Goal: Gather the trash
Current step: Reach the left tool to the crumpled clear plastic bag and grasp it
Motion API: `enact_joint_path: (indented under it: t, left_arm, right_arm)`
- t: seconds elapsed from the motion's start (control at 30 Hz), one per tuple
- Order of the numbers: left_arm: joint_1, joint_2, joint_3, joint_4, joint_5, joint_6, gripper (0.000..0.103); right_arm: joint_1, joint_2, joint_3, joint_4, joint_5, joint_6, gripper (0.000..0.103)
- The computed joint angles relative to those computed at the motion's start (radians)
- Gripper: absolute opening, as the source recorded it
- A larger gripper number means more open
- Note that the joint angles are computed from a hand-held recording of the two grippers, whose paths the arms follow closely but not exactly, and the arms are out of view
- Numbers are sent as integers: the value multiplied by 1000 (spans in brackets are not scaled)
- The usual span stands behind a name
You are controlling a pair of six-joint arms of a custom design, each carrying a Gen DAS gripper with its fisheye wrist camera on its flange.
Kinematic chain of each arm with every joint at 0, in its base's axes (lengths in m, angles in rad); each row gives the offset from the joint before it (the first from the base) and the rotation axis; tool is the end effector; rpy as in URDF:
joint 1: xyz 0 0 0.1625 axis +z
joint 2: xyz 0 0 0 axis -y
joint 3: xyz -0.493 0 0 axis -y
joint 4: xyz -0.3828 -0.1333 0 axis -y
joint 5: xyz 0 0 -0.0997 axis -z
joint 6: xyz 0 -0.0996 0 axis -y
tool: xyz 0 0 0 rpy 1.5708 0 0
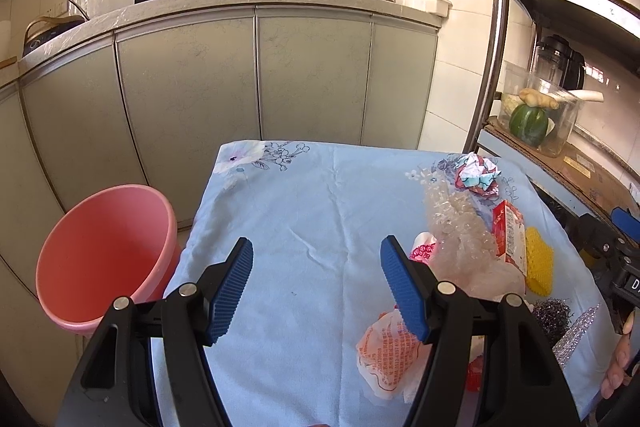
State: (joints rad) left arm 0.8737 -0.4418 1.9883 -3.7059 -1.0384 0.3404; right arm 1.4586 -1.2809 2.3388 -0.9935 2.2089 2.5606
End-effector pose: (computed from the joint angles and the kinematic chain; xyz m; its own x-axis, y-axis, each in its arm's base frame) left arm -0.2349 -0.5670 -0.0254 -0.6150 0.5306 -0.5833 0.7843 0.4886 -0.3824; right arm 0.0285 -0.4079 0.1967 -0.6155 0.5339 0.5798 -0.3955 0.4270 -0.8131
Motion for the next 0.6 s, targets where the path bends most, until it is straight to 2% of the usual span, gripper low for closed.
enact_joint_path:
  t: [0.6]
  left_arm:
    - [-8,-14,57,-105,-126,43,66]
  right_arm:
    - [5,-1,32,-64,-36,-27,99]
